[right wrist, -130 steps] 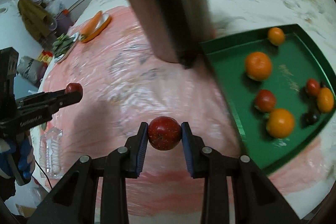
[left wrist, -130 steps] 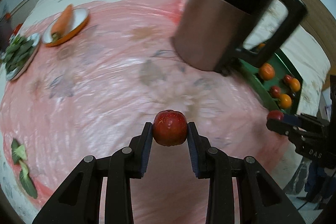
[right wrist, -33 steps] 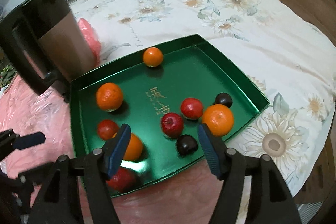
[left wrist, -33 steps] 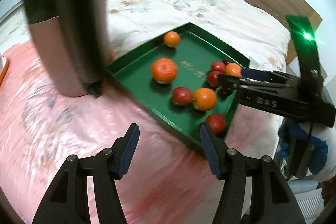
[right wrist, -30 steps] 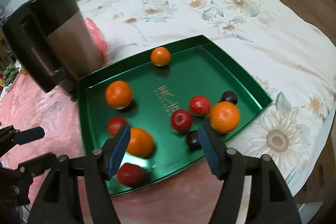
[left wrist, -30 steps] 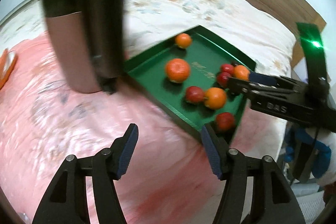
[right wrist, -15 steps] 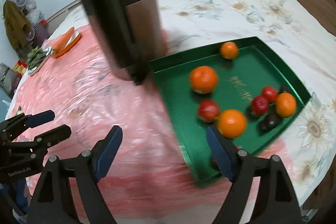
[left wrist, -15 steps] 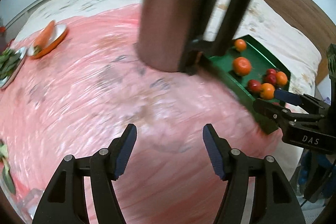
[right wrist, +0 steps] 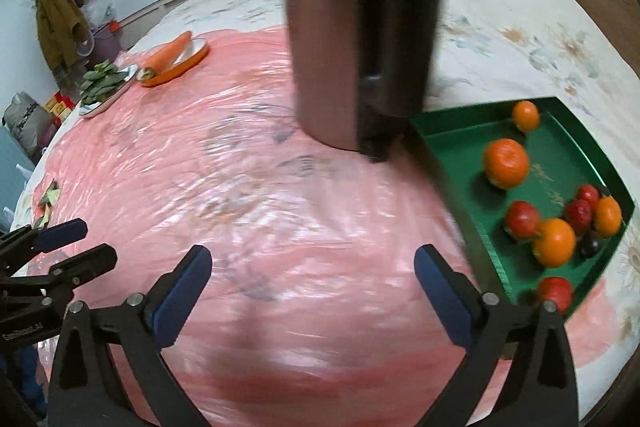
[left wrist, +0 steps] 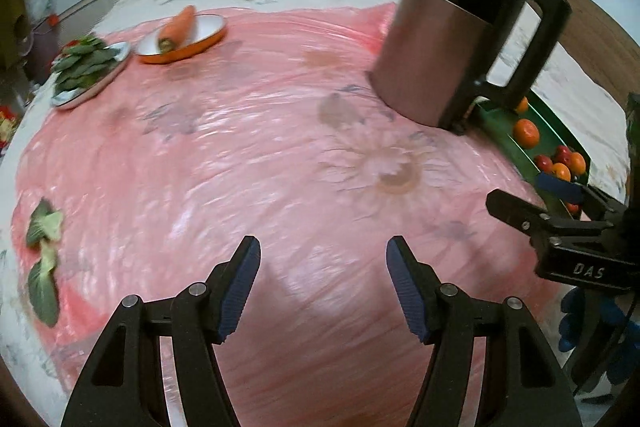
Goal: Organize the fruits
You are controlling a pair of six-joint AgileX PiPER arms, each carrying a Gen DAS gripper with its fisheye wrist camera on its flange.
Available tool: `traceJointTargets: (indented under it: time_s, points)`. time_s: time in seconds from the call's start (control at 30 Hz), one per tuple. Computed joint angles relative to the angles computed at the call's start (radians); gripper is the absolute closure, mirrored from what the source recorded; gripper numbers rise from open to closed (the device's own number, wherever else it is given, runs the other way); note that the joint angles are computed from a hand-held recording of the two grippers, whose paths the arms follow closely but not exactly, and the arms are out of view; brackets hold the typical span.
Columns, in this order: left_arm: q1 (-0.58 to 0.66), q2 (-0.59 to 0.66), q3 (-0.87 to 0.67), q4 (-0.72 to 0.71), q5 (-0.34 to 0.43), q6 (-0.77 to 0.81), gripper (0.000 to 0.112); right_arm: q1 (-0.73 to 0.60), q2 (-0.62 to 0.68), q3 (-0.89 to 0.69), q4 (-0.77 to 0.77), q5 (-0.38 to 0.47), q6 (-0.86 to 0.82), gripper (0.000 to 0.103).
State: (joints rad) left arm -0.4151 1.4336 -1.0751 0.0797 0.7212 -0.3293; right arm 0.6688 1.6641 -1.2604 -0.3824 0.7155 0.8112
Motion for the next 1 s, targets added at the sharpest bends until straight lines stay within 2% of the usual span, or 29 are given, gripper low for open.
traceJointTargets:
  time_s: [0.3,0.47,0.53,0.6,0.7,0.77,0.83,1.0]
  points:
    - [0.060,-0.162,0.129,0.083,-0.033,-0.056,0.050,0.097,0.065,-0.053,-0.125,-0.043,0.103,0.000]
    - [0.037,-0.261,0.205,0.230,-0.040,-0.214,0.049,0.148,0.052,-0.024,-0.248,-0.060,0.195,0.000]
    - [-0.002,-0.310,0.233,0.328,-0.017,-0.319,0.049,0.177,0.026,0.005,-0.303,-0.059,0.250,0.000]
    - [-0.046,-0.357,0.250,0.407,0.027,-0.416,0.049,0.206,-0.005,0.028,-0.345,-0.042,0.291,0.000]
    - [-0.110,-0.424,0.242,0.464,0.138,-0.505,0.047,0.263,-0.059,0.045,-0.386,0.029,0.343,0.000]
    - [-0.164,-0.467,0.232,0.513,0.218,-0.565,0.029,0.304,-0.103,0.057,-0.406,0.078,0.378,0.000]
    - [-0.232,-0.514,0.225,0.582,0.296,-0.631,0.021,0.326,-0.134,0.060,-0.396,0.101,0.376,0.000]
    - [-0.342,-0.572,0.204,0.658,0.442,-0.721,0.015,0.380,-0.189,0.060,-0.393,0.173,0.391,0.000]
